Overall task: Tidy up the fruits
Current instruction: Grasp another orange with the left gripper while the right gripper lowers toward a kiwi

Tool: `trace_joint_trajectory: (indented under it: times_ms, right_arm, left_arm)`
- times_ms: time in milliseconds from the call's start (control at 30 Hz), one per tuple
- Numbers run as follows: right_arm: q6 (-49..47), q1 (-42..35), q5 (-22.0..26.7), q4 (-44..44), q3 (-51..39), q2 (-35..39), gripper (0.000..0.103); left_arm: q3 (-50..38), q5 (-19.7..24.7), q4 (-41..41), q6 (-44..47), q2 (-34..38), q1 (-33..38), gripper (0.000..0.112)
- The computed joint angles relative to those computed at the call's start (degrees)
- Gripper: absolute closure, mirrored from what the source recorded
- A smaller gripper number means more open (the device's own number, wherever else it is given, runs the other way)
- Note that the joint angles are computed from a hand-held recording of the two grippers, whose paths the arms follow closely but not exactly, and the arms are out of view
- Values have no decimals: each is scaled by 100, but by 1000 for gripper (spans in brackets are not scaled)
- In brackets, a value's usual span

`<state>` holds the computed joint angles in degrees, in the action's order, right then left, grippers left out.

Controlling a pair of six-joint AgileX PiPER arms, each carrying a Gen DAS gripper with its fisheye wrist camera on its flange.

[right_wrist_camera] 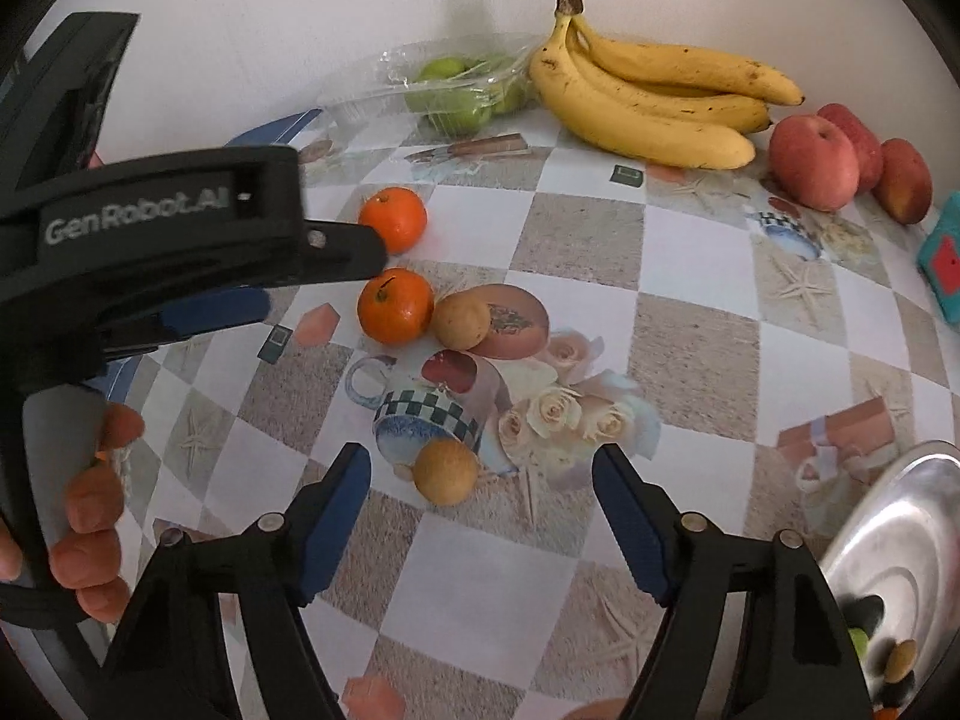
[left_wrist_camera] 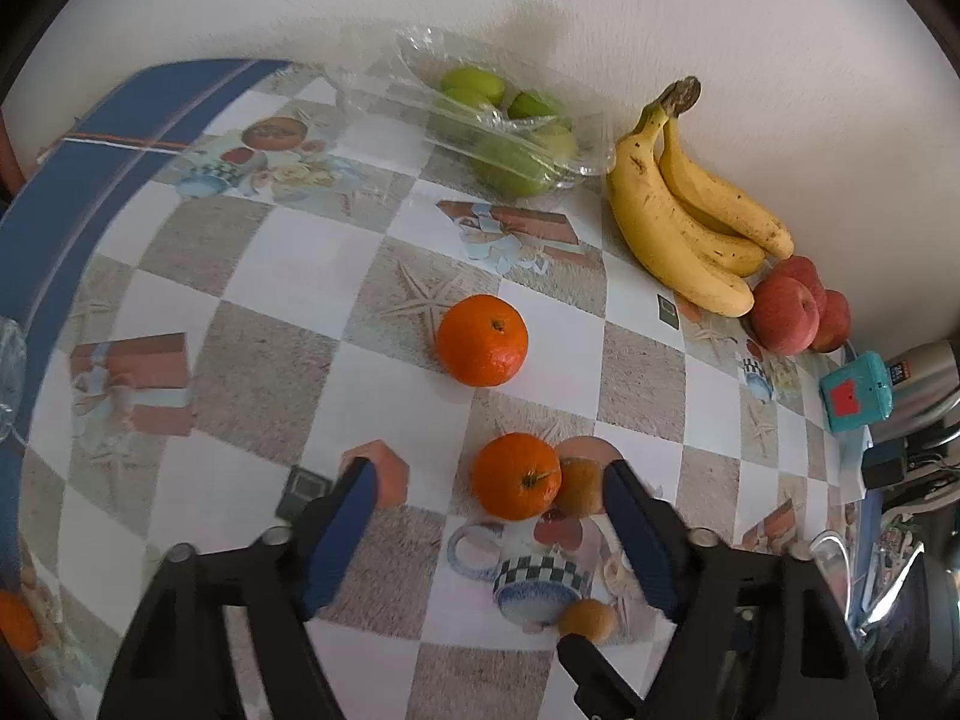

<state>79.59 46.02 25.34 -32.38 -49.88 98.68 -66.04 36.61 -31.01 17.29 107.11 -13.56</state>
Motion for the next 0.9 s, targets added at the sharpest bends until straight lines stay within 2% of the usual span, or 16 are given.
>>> trace_joint_trajectory:
  times_ms: [33,200,300,333,467,733,900]
  right_arm:
    - [-46,-22,-21,30,-33,54,34]
    - [-281,-140,-133,187,-133,283,37]
    - [-248,-160,-145,102,-172,355,42]
    - [-269,-173,-163,101,-180,367,45]
    - [-322,-212,-227,95,-230,412,52]
    - [1,-208,-583,-108,-62,354,78]
    - [150,-144,-644,-137,57,206,80]
  left_arm:
    - [-45,41,-74,34,68,13,41]
    - [-175,113,-393,206,324,14,44]
    - [-253,202,-579,262,451,54,57]
    - [-268,226,-650,285,486,63,58]
    - [-270,280,-773,233,568,71,72]
    - [-80,307,-1153,256,467,213,74]
    - [119,200,-1019,-74,206,234,74]
